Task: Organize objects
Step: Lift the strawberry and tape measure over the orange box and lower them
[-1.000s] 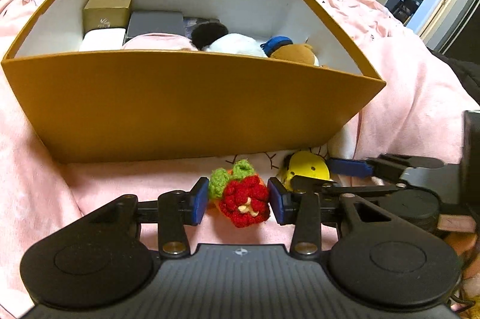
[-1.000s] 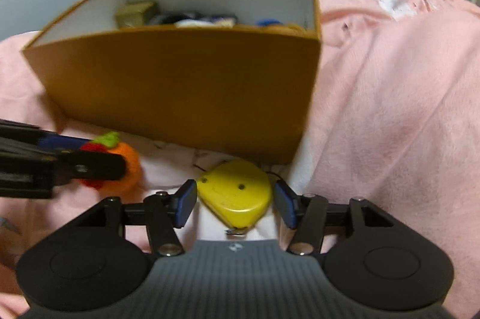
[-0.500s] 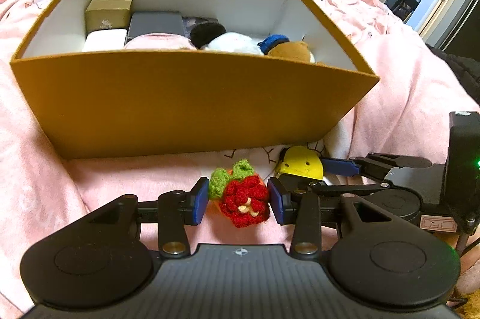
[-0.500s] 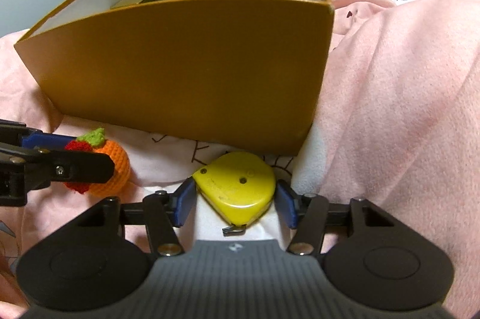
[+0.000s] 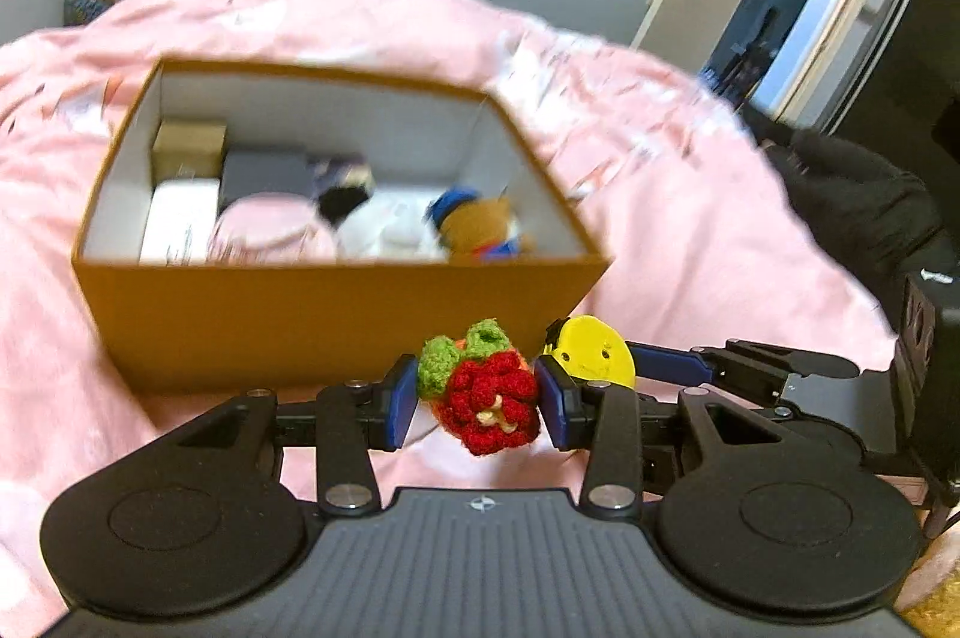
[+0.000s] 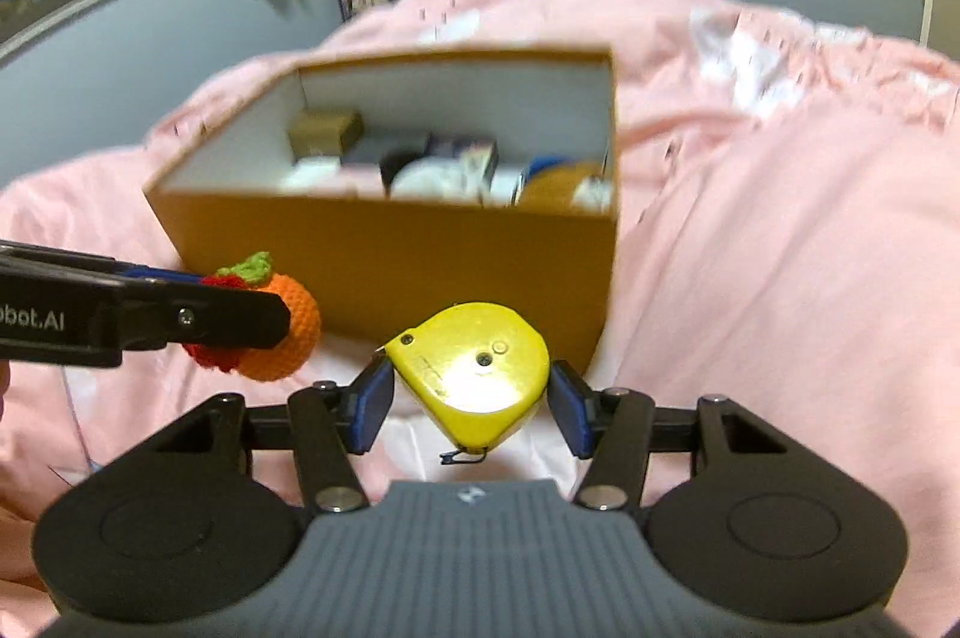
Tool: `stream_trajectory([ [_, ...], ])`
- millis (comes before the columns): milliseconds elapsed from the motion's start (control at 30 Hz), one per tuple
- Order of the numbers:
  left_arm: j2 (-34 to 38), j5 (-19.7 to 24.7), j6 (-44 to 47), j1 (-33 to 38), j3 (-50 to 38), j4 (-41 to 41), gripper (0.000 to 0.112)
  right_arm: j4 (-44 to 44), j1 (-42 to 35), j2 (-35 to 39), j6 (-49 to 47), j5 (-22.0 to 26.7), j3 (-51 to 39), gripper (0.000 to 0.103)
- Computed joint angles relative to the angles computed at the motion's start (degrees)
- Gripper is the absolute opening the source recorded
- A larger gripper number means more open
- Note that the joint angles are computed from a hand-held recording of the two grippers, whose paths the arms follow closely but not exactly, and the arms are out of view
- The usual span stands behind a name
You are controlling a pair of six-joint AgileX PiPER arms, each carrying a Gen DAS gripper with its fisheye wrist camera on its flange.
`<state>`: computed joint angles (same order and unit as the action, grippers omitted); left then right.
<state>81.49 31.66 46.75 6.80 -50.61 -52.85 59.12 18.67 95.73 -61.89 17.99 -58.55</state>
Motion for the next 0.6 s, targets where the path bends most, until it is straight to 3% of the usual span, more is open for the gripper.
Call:
stream_trajectory([
  [100,-0.65,1.4,0.01,0.69,-2.83,-0.55,0.047,-3.62,0.24,-1.38,2.09,0.26,-2.16,0.058],
  [267,1.98,3.83,-3.77,1.88,-10.17,1.41,0.047,-9.78,-1.7,-0.78,4.73,4.76,-8.99,0.058],
  [467,8.64,4.75,-11.42,1.85,-20.69,7.08,0.047,-24.34,-0.32,6.4,14.25,8.31,-23.46,0.058],
  [600,13.44,5.06,-14.84,1.82,-26.5,9.61,0.047,-31.93,0.27,14.53,19.48,14.83,-37.18,0.058],
])
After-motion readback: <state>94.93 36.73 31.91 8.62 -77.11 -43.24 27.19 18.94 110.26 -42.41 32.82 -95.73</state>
